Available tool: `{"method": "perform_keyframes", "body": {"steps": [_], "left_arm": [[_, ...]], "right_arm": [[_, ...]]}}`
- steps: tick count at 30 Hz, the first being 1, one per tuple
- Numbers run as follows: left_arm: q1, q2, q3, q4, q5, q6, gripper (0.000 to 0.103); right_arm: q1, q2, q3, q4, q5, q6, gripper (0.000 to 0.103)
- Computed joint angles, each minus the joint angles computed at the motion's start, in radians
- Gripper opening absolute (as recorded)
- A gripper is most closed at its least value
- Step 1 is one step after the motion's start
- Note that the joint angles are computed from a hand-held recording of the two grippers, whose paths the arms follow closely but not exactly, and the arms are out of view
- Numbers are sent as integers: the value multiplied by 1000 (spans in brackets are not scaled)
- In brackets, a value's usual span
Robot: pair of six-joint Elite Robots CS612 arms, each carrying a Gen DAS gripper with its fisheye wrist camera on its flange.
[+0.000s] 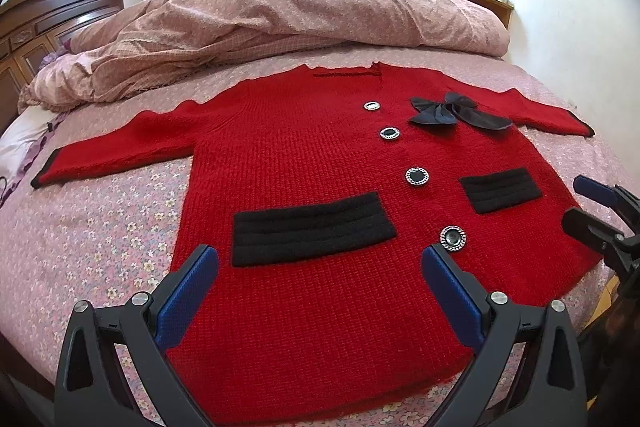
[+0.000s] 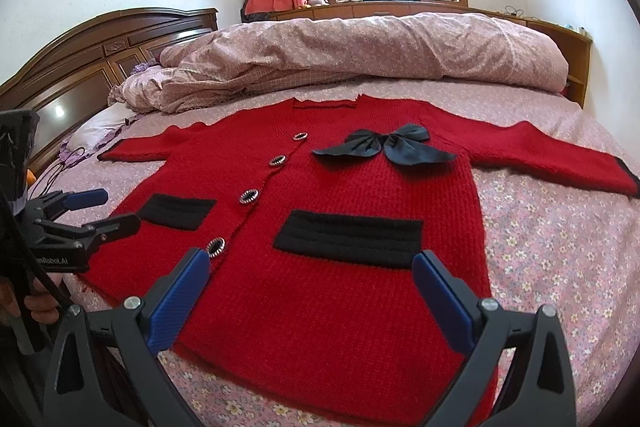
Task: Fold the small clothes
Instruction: 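Grasp the sleeve cuff with the left tool and lift it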
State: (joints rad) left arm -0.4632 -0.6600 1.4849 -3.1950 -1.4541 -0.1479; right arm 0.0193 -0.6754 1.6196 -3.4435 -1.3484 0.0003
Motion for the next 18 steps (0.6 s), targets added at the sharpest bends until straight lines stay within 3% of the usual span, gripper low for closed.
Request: {"method": "perform_keyframes", "body": {"steps": [5, 8, 13, 18], "left_arm": [[24, -1, -19, 33, -21, -44, 98], [63, 3, -48, 50, -74, -113, 98], [121, 19, -106, 110, -42, -178, 98], [208, 66, -207, 196, -67, -310, 98]], "right_arm": [[4, 3, -44, 47, 29, -9, 103], [4, 9, -84, 72, 41, -10, 103], [0, 35, -164, 83, 60, 40, 103], [3, 74, -252, 112, 59, 54, 103]]}}
